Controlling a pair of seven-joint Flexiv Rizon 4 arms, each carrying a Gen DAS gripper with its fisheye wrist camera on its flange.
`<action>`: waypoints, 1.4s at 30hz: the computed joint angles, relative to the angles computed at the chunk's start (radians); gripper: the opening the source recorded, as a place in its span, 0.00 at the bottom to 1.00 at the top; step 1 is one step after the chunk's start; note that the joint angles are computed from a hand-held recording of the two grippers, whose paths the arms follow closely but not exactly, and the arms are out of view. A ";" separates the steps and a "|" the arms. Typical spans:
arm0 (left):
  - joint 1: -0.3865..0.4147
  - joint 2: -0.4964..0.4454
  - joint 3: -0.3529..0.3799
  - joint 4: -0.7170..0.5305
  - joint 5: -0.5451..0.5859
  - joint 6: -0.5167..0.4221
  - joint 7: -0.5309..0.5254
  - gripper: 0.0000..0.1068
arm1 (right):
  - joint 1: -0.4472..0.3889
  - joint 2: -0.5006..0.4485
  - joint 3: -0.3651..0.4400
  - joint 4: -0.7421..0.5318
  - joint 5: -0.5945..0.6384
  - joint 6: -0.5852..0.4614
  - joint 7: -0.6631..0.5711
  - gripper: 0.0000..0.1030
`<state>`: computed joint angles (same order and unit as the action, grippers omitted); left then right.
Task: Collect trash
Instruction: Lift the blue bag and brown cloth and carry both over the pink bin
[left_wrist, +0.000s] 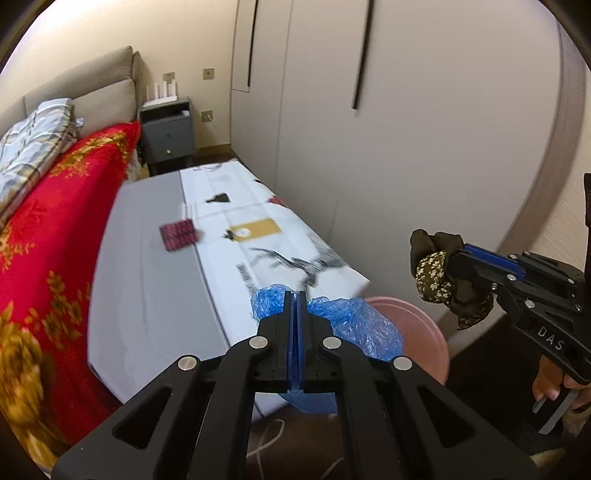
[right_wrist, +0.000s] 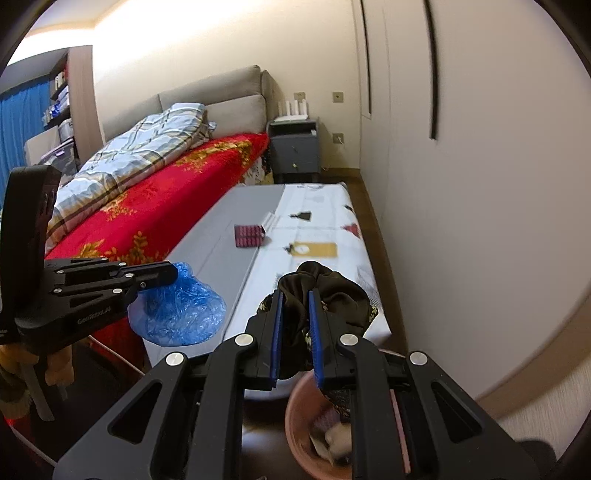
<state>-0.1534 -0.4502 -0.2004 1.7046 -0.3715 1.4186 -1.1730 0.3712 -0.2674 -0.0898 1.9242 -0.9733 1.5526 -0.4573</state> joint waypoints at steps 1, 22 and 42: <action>-0.003 0.009 -0.008 0.017 -0.004 0.001 -0.002 0.01 | 0.001 0.023 -0.008 0.030 -0.015 0.003 0.018 0.14; -0.150 -0.012 0.037 -0.014 0.104 -0.110 -0.131 0.01 | -0.218 0.139 0.083 0.209 -0.233 0.055 0.227 0.14; -0.161 -0.171 0.028 -0.232 0.118 -0.242 -0.111 0.01 | -0.175 0.059 0.063 0.153 -0.041 -0.038 0.125 0.15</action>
